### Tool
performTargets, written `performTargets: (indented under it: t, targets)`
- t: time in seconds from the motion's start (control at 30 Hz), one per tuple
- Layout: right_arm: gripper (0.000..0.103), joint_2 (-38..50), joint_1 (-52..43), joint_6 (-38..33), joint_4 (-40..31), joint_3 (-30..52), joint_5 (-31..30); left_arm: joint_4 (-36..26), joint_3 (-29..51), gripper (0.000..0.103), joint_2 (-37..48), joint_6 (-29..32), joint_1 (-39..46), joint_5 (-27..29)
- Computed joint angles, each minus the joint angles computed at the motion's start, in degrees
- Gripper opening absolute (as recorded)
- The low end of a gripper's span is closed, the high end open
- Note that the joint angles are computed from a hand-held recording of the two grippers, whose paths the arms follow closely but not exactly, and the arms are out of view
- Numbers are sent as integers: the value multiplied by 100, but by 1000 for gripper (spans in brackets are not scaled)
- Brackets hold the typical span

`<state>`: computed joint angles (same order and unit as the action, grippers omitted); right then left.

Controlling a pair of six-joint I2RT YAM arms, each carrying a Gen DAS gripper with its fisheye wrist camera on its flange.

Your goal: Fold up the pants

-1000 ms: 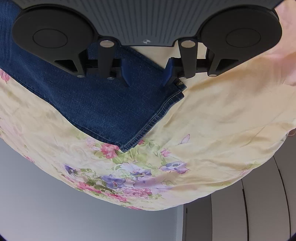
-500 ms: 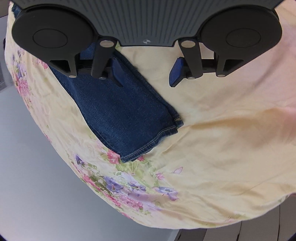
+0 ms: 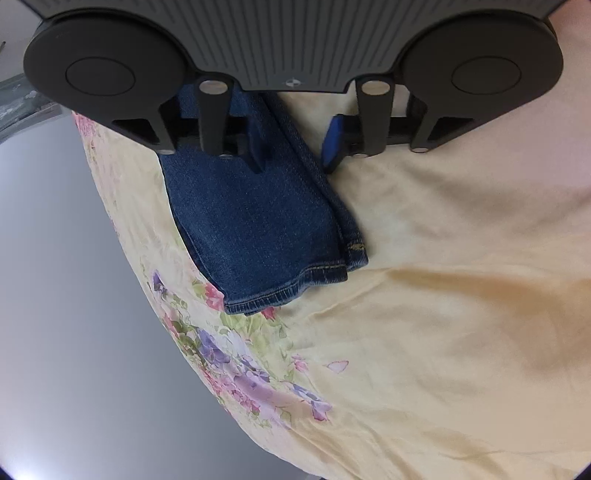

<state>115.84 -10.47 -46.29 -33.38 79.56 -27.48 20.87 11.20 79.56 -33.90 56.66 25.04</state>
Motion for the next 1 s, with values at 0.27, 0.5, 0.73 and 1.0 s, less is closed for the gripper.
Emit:
performTargets:
  t: [0.27, 0.5, 0.73, 1.0]
  targets:
    - [5, 696, 975, 814, 230, 801, 49, 864, -72, 14, 429, -165, -91, -201]
    - [4, 1828, 1685, 2147, 119, 2084, 205, 1513, -158, 19, 971, -64, 280, 319]
    - [1, 2241, 2015, 2430, 216, 2506, 708, 2048, 13, 20, 1781, -238, 815, 1173]
    - [0, 1416, 1659, 1768, -204, 1555, 452, 1460, -48, 13, 981, -220, 522, 700]
